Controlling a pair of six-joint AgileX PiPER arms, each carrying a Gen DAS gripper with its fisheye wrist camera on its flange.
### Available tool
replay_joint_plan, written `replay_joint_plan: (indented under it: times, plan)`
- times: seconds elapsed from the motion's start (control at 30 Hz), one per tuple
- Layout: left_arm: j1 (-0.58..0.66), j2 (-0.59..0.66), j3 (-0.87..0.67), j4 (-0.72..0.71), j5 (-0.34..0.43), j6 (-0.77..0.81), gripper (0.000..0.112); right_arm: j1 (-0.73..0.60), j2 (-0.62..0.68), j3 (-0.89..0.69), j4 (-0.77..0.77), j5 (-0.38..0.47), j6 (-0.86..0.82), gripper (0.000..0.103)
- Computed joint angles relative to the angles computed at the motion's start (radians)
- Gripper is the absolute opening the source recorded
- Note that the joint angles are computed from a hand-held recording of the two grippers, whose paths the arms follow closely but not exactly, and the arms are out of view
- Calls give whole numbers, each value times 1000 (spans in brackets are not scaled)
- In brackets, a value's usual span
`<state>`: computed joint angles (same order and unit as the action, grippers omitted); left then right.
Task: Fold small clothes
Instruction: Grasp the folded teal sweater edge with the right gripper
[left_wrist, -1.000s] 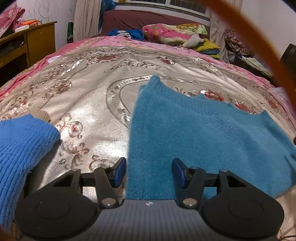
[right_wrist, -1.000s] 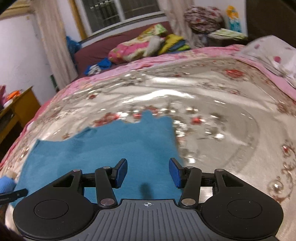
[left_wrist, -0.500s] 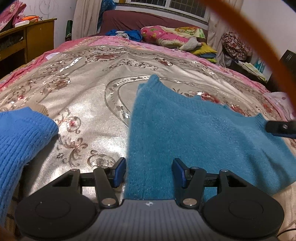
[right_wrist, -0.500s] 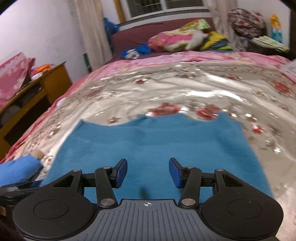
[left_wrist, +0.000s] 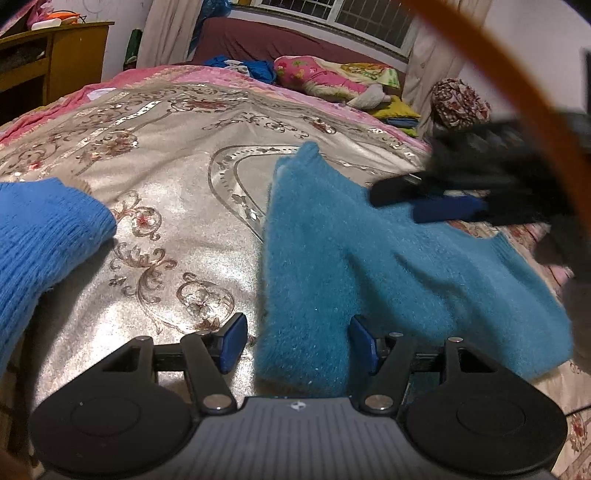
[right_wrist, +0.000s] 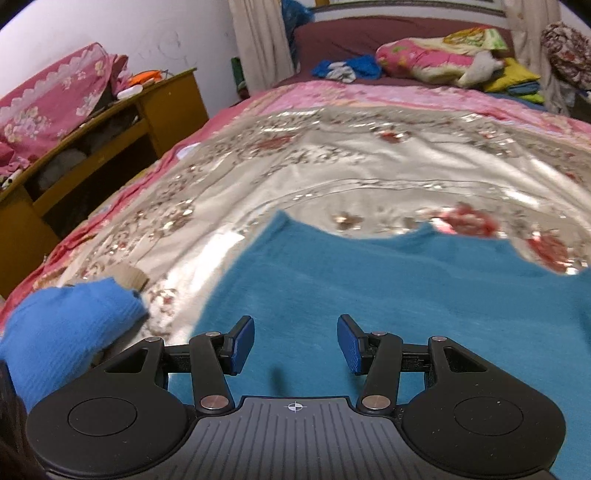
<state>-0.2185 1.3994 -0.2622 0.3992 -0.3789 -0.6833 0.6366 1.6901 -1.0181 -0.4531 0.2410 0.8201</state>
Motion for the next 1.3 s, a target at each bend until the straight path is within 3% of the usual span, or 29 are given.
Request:
replay_joint_plan:
  times: [0.17,0.3,0.53,0.73,0.9,1.07,1.3]
  plan:
    - [61,4,18,149,-52,-110,67,18,122,-157,175,52,-135,50]
    - [118,16,23,263,-95,-190,67,36,237,-308,211,132,-155,51]
    - [139,18,29,309,-115,-217,67,82,408,-568,107,340,-108,60]
    - [144,11,31,330,-113,-232,67,128,548,-802,43,569,-198,64]
    - [138,6,34,321,-108,-223,67,150,642,-941,12,690,-279,70]
    - [124,-3,45,293,-103,-199,68,166,696,-1005,-25,740,-322,73]
    - [103,-28,56,270,-81,-177,74,171,706,-1020,-39,762,-356,68]
